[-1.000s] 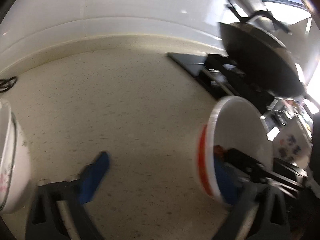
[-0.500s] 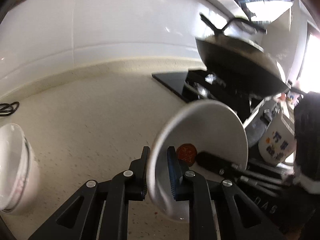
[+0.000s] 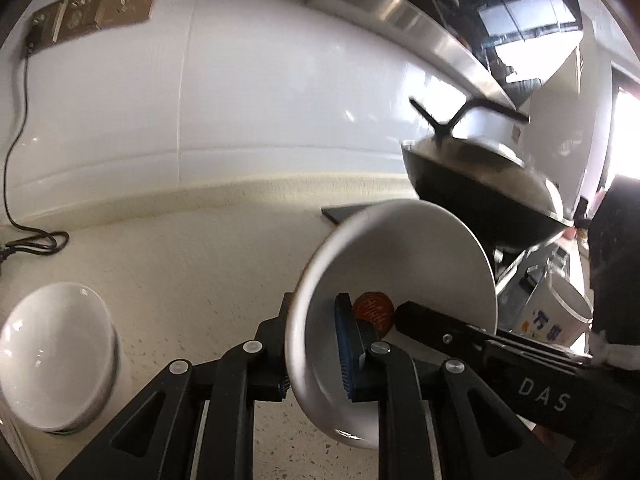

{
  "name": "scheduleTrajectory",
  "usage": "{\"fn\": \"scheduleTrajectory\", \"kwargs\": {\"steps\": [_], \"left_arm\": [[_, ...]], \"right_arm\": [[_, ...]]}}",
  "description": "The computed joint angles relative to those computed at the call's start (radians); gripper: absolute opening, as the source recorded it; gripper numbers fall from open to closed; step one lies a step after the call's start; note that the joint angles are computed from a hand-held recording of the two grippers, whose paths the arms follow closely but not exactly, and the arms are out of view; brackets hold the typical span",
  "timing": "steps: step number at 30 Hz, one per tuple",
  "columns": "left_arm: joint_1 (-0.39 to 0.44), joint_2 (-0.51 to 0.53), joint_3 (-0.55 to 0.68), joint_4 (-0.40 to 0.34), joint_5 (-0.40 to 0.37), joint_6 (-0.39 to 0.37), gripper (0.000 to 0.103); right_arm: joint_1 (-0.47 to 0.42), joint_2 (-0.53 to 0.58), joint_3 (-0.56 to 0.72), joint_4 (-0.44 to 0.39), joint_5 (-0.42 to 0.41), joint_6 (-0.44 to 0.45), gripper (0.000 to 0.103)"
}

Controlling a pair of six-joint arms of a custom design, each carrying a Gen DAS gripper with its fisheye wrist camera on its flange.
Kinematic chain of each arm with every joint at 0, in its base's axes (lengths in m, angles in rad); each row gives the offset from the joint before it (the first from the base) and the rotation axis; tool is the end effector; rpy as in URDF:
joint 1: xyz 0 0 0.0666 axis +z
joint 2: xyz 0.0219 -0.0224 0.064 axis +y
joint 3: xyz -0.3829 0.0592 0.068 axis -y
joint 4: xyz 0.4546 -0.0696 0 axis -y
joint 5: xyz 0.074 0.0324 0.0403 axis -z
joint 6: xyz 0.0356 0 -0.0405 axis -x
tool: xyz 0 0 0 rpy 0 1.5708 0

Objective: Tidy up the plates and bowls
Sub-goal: 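Carry the red-banded bowl with both grippers and lower it into the nested bowls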

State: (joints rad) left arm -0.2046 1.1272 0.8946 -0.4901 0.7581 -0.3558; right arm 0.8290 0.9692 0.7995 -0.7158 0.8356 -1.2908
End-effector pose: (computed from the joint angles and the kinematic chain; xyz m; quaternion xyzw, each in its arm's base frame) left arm 0.4219 -0.1130 0.3346 0.3805 0.7716 -0.3074 0.4066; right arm 0.2705 0.2555 0.3321 0.3297 0.8068 0.0810 0.4835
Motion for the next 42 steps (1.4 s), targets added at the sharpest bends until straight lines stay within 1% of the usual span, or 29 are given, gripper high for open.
{"fn": "scheduleTrajectory", "kwargs": {"steps": [2,5,7,9,11,12,14,17,19,22,23,25,28,33,35,37,40,42], "left_arm": [[0.017,-0.004,0.005,0.014,0.012,0.026,0.018],[0.055,0.003,0.026,0.018,0.046,0.071,0.021],[0.079,0.002,0.033,0.036,0.042,0.1,0.021],[0.102,0.009,0.045,0.055,0.038,0.138,0.022],[0.122,0.024,0.063,0.068,0.022,0.181,0.023],[0.13,0.033,0.074,0.063,0.015,0.192,0.023],[0.152,0.059,0.104,0.038,0.011,0.214,0.024],[0.184,0.104,0.156,-0.027,-0.005,0.241,0.024],[0.201,0.132,0.189,-0.069,-0.025,0.253,0.024],[0.22,0.16,0.221,-0.113,-0.055,0.264,0.027],[0.237,0.163,0.224,-0.129,-0.06,0.254,0.027],[0.239,0.167,0.23,-0.141,-0.096,0.25,0.03],[0.231,0.168,0.236,-0.16,-0.154,0.242,0.031],[0.235,0.191,0.26,-0.239,-0.188,0.198,0.031],[0.237,0.207,0.267,-0.248,-0.2,0.192,0.031],[0.239,0.217,0.27,-0.247,-0.209,0.194,0.031],[0.236,0.226,0.272,-0.246,-0.233,0.197,0.031],[0.237,0.232,0.275,-0.248,-0.227,0.203,0.031]], "right_arm": [[-0.011,0.007,0.014,0.041,-0.015,0.048,0.018],[-0.038,0.045,0.056,0.112,-0.066,0.144,0.018],[-0.056,0.078,0.087,0.137,-0.105,0.196,0.018],[-0.082,0.115,0.121,0.164,-0.167,0.247,0.018],[-0.098,0.147,0.145,0.187,-0.22,0.28,0.018],[-0.109,0.167,0.16,0.205,-0.26,0.3,0.018],[-0.121,0.198,0.183,0.219,-0.314,0.328,0.018],[-0.136,0.255,0.222,0.246,-0.407,0.382,0.018],[-0.14,0.281,0.237,0.265,-0.444,0.407,0.018],[-0.148,0.316,0.25,0.302,-0.494,0.434,0.018],[-0.152,0.323,0.249,0.315,-0.51,0.438,0.018],[-0.159,0.341,0.253,0.334,-0.542,0.442,0.018],[-0.16,0.362,0.26,0.325,-0.565,0.44,0.018],[-0.162,0.391,0.276,0.317,-0.575,0.45,0.018],[-0.159,0.397,0.279,0.304,-0.557,0.457,0.018],[-0.156,0.408,0.289,0.289,-0.531,0.462,0.021],[-0.148,0.408,0.295,0.277,-0.481,0.485,0.021],[-0.138,0.413,0.305,0.264,-0.431,0.51,0.021]]}}
